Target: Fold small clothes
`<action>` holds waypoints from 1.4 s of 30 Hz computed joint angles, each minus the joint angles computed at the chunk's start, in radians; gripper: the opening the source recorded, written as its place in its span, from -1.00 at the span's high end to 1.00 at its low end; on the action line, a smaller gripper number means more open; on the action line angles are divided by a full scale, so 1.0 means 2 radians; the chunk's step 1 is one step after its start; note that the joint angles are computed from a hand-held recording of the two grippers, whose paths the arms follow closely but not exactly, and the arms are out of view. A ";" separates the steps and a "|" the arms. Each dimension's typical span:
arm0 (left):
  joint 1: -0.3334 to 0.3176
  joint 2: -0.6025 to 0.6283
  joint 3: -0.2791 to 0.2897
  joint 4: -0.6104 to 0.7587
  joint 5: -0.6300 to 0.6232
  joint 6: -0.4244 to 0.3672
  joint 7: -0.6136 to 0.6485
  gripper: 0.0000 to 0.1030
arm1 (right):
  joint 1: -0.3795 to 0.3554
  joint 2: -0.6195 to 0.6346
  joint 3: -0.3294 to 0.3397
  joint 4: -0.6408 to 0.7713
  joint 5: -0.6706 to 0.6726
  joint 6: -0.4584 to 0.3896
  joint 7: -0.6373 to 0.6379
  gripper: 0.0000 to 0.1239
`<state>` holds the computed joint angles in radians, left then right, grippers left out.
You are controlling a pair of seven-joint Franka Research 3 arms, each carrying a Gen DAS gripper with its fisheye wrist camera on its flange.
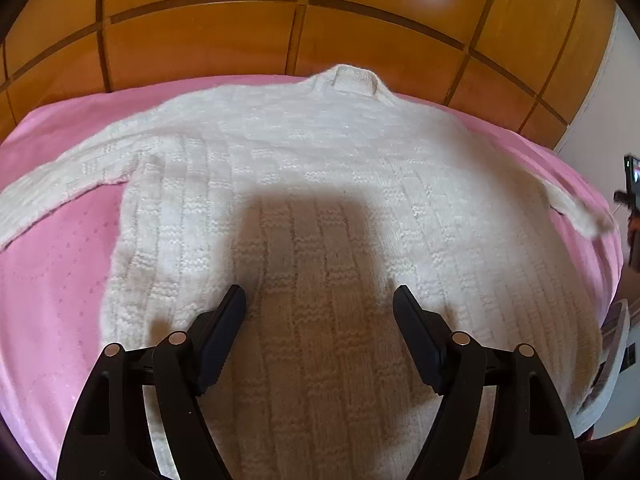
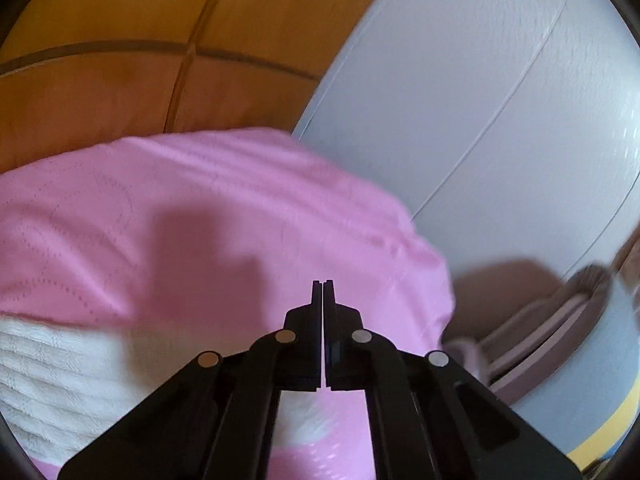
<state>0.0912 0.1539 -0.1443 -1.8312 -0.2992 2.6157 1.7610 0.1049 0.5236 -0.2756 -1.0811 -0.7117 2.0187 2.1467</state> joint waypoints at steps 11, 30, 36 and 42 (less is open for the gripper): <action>0.028 -0.051 0.041 -0.043 0.008 -0.007 -0.072 -0.50 | -0.072 -0.190 0.148 -0.291 0.497 0.153 -0.256 -0.18; 0.031 -0.146 0.085 -0.135 -0.218 -0.125 0.122 0.90 | 0.032 -0.329 0.147 -0.448 0.628 0.124 -0.379 0.83; 0.025 -0.150 0.087 -0.152 -0.155 -0.117 0.084 0.90 | 0.038 -0.326 0.163 -0.456 0.525 0.107 -0.334 0.83; 0.014 -0.146 0.084 -0.133 -0.136 -0.059 0.070 -0.12 | 0.035 -0.321 0.146 -0.473 0.565 0.143 -0.290 0.12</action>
